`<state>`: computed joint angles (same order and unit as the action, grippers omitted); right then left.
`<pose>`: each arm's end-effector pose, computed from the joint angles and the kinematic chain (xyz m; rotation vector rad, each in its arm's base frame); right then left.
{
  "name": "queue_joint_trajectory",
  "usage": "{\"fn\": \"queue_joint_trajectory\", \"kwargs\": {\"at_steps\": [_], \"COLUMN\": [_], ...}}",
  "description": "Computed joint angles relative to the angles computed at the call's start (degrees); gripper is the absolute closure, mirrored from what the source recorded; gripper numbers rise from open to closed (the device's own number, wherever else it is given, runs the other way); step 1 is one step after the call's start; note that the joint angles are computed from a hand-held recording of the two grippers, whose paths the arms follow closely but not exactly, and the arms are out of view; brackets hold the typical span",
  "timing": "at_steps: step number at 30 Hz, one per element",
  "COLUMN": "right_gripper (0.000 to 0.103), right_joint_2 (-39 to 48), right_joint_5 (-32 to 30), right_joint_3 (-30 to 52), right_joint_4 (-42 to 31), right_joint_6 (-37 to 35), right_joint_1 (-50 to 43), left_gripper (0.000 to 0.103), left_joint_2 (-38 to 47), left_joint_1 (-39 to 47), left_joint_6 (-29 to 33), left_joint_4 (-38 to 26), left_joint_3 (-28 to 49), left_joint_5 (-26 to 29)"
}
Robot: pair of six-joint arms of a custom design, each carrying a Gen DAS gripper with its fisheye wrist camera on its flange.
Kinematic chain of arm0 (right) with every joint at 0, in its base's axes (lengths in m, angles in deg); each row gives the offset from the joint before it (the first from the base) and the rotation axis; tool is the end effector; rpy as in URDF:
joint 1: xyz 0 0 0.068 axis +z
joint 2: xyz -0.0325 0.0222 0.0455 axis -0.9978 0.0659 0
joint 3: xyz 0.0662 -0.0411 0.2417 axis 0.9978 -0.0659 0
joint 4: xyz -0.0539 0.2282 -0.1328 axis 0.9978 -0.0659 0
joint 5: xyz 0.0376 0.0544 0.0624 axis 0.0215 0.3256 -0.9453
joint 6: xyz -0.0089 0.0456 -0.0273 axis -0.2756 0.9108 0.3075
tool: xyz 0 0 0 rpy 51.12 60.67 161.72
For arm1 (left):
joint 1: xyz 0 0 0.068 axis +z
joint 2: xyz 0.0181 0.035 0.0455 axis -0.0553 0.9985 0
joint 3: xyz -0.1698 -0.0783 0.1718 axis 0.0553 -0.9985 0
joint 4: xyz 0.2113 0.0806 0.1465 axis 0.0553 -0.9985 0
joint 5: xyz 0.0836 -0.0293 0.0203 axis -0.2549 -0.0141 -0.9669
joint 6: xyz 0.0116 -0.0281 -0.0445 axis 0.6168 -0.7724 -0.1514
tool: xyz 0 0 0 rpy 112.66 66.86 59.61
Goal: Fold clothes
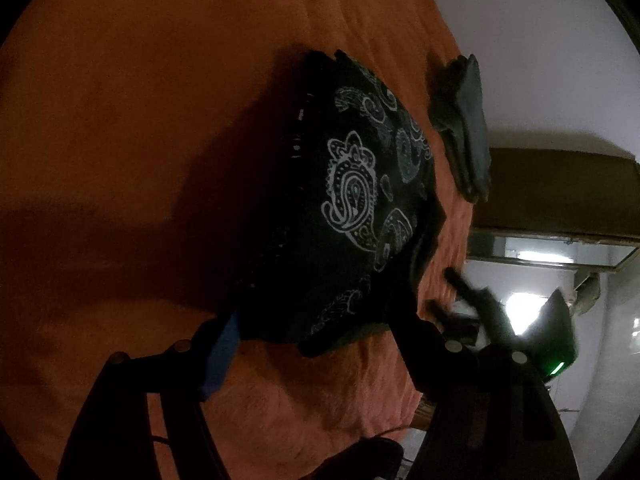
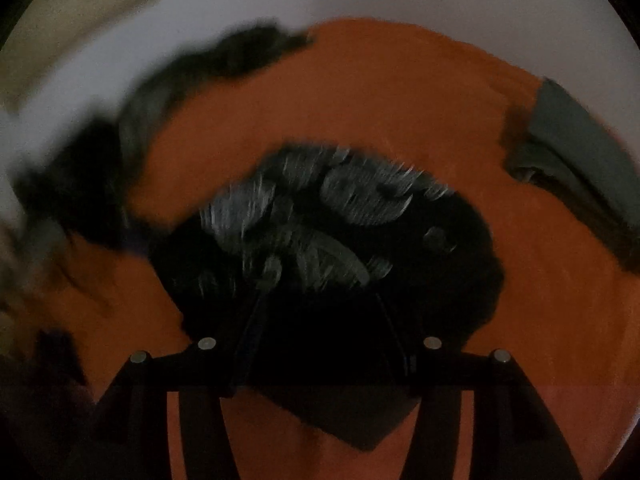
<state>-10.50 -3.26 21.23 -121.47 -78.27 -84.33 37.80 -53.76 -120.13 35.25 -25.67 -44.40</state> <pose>0.2352 0.0216 0.2486 -1.2065 2.3743 0.3168 0.1829 -0.2316 0.1541 -0.7555 2.6359 -1.1898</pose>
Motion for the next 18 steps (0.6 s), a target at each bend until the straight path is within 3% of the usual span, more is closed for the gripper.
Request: {"fn": "queue_joint_trajectory", "kwargs": {"at_steps": [1,2,3,5,8,11,14,17,18], "right_gripper": [0.051,0.062,0.084,0.102,0.102,0.102,0.102,0.102,0.102], "right_joint_2": [-2.9,-5.5,-5.7,-2.4,3.2,10.9,15.8,19.6,19.7], "right_joint_5": [3.4,6.8,7.6,8.2,4.6,-5.5,-9.6,-9.9,-6.7], "right_joint_3": [-3.8,-7.2,-8.1,-7.6,-2.1,8.3,16.0,21.5,21.4], "right_joint_4": [3.4,6.4,7.3,8.9,7.8,1.9,-0.6,2.8,6.8], "right_joint_6": [0.9,1.7,1.4,4.7,8.6,12.7,16.5,23.5,26.2], "right_joint_1": [2.0,4.1,3.4,3.2,-0.7,-4.4,-1.9,3.6,6.3], "left_gripper": [0.030,0.030,0.030,0.030,0.030,0.030,0.030,0.030,0.030], "left_joint_2": [0.0,0.1,0.1,0.1,-0.2,-0.6,-1.2,-3.0,-4.0], "left_joint_1": [-0.1,-0.2,-0.2,-0.4,-0.6,-0.7,-0.4,0.0,-0.3], "left_joint_6": [0.1,0.3,0.5,0.5,0.2,0.2,0.1,-1.8,-2.4], "left_joint_4": [-0.1,-0.3,-0.4,-0.4,-0.1,-0.2,0.8,0.8,0.6], "left_joint_3": [0.1,0.3,0.4,0.4,0.0,-0.2,-1.7,-4.2,-5.0], "left_joint_5": [0.0,0.0,0.0,0.0,-0.2,-0.2,0.6,0.5,0.0]}}
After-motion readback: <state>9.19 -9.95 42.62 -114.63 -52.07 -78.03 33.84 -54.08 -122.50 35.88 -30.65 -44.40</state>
